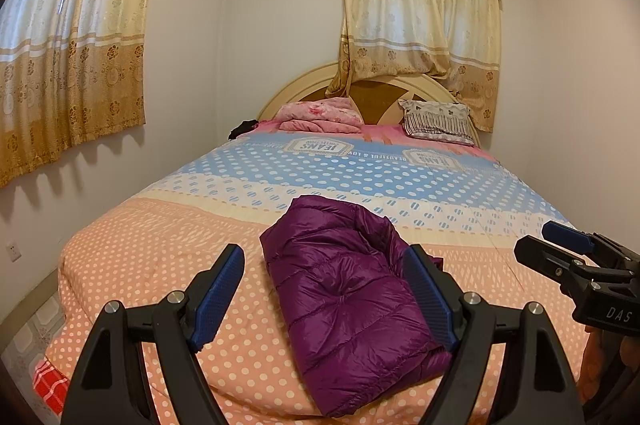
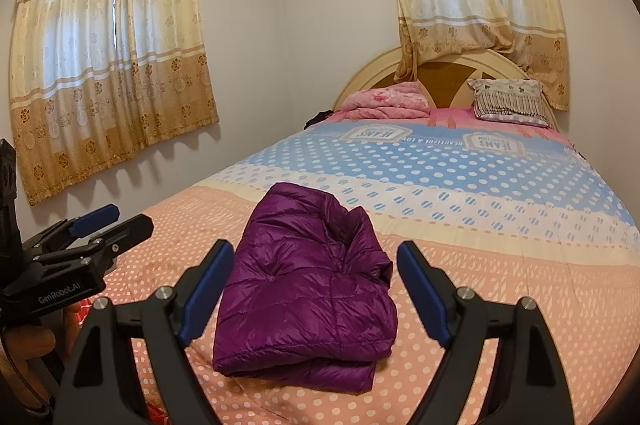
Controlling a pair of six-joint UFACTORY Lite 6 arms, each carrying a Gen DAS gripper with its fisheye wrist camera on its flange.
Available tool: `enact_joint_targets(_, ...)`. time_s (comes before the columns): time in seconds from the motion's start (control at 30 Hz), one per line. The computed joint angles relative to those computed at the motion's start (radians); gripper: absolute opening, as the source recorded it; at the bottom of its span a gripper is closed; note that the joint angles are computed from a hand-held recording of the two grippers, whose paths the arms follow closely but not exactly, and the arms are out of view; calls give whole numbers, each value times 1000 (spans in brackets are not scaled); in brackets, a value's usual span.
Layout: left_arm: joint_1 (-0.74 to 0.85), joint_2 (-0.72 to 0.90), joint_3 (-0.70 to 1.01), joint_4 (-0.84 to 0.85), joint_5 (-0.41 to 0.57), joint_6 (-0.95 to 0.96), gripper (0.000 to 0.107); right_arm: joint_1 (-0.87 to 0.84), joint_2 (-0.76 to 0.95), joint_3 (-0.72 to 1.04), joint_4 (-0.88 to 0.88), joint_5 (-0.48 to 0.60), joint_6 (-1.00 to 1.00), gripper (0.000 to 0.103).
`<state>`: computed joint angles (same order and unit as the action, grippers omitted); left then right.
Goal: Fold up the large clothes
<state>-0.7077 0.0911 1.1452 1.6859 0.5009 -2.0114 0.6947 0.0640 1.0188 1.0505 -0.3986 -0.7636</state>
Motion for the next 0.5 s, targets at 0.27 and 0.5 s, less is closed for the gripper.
enact_joint_targets(0.27,0,-1,-4,5,0,-5,82,7,10,7,-2,4,9,86)
enact_joint_targets(0.5,-2,0,-5,8,5,-12,82,11,16,11,-4,6,17,86)
